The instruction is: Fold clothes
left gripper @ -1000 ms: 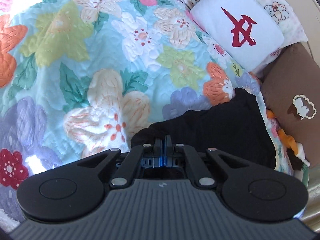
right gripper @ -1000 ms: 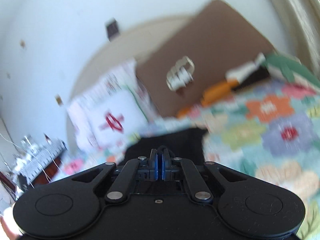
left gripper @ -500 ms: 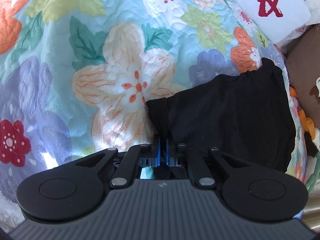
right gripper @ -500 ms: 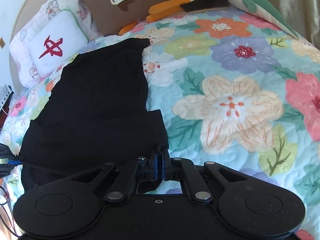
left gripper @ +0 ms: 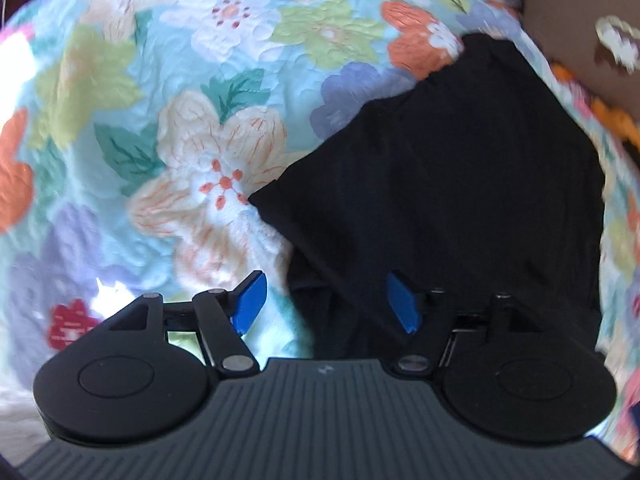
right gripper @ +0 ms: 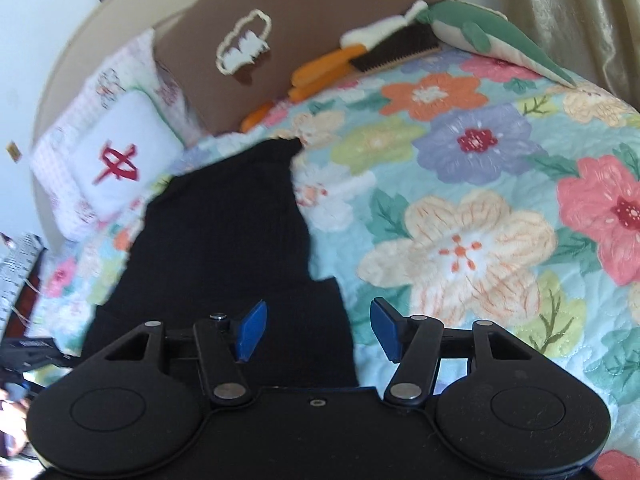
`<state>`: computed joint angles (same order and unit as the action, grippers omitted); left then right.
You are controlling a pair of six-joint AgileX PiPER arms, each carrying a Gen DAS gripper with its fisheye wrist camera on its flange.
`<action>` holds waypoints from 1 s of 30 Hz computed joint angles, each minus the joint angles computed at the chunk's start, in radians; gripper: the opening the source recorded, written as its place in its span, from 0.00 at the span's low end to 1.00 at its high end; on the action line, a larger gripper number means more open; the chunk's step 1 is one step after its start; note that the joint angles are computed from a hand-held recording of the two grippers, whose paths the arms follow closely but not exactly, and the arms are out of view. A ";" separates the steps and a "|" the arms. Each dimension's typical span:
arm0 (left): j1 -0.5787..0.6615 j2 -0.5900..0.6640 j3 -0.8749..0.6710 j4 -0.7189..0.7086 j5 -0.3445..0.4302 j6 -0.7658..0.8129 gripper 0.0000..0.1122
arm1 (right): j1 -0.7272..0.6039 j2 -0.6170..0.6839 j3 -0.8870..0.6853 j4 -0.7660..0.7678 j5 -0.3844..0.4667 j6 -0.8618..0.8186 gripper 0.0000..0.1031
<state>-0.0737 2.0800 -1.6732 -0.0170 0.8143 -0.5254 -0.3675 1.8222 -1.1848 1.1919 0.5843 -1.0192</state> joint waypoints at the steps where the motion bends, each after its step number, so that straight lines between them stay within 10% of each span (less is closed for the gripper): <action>1: -0.010 -0.030 0.018 0.009 -0.003 0.043 0.59 | -0.014 -0.020 -0.007 -0.013 0.038 0.004 0.62; 8: -0.044 -0.280 0.167 0.009 -0.011 0.267 0.74 | -0.082 -0.131 -0.105 -0.227 0.345 0.020 0.64; 14: 0.086 -0.264 0.191 -0.422 0.131 0.519 0.78 | -0.077 -0.156 -0.117 -0.348 0.570 -0.106 0.69; 30: 0.154 -0.022 0.150 -0.506 -0.022 0.180 0.74 | 0.342 -0.142 0.214 -0.461 -0.227 -0.752 0.72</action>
<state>0.0804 2.0585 -1.5228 -0.5229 0.7928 -0.3456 -0.0256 1.6797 -0.9703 0.7311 0.3569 -1.7708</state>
